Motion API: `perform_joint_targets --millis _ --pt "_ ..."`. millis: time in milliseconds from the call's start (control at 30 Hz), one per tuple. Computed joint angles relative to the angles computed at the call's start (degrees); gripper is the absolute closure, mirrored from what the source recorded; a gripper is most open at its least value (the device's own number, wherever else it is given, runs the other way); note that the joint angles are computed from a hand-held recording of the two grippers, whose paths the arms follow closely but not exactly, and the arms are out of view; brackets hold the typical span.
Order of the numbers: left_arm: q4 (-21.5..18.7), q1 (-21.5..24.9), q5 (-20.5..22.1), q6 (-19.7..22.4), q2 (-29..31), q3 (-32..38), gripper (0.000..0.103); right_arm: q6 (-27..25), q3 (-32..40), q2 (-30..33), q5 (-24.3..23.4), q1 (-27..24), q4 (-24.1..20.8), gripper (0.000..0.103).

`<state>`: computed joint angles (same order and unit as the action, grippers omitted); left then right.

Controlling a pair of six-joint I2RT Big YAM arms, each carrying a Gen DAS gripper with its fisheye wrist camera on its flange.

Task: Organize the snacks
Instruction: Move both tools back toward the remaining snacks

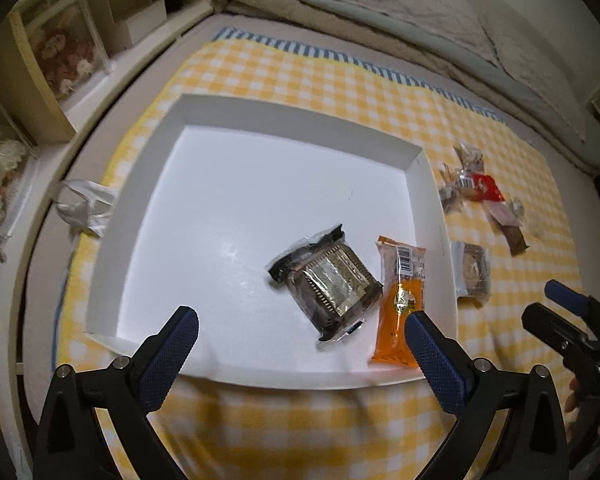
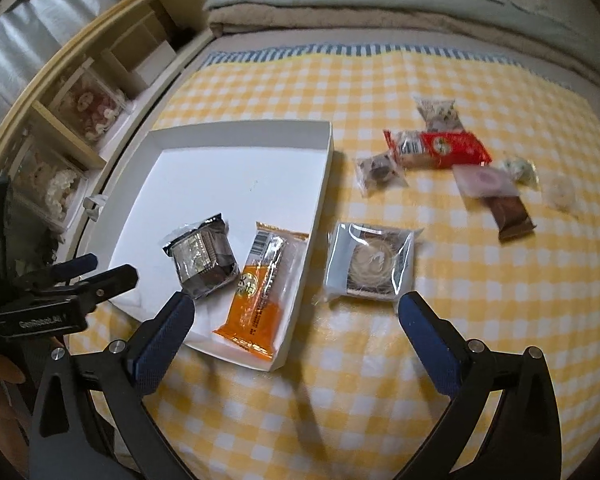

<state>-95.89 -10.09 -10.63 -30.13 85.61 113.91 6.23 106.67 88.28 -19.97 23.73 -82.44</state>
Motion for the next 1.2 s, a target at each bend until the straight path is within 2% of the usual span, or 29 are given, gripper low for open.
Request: perform_joint_targets --millis 267,533,700,967,1200 --pt "-0.57 -1.74 -2.13 0.26 -2.54 1.75 0.0 -0.83 -0.13 -1.88 0.7 -1.3 1.99 0.0" --pt "2.12 -5.37 -3.55 -1.51 -3.51 4.21 0.0 -1.57 -0.74 -5.09 0.78 -6.01 5.62 0.0" --pt "4.46 -8.02 -4.04 -0.41 -1.34 6.47 0.0 -1.56 -1.61 -6.29 0.3 -10.08 7.25 0.0" --pt "5.7 -11.14 -4.61 3.33 4.6 10.09 0.0 -3.11 -3.43 -6.81 0.39 -16.54 8.83 0.0" --pt "6.72 -11.19 -3.76 8.26 13.7 15.38 0.0 -4.54 -4.8 -6.11 0.19 -20.11 9.17 0.0"
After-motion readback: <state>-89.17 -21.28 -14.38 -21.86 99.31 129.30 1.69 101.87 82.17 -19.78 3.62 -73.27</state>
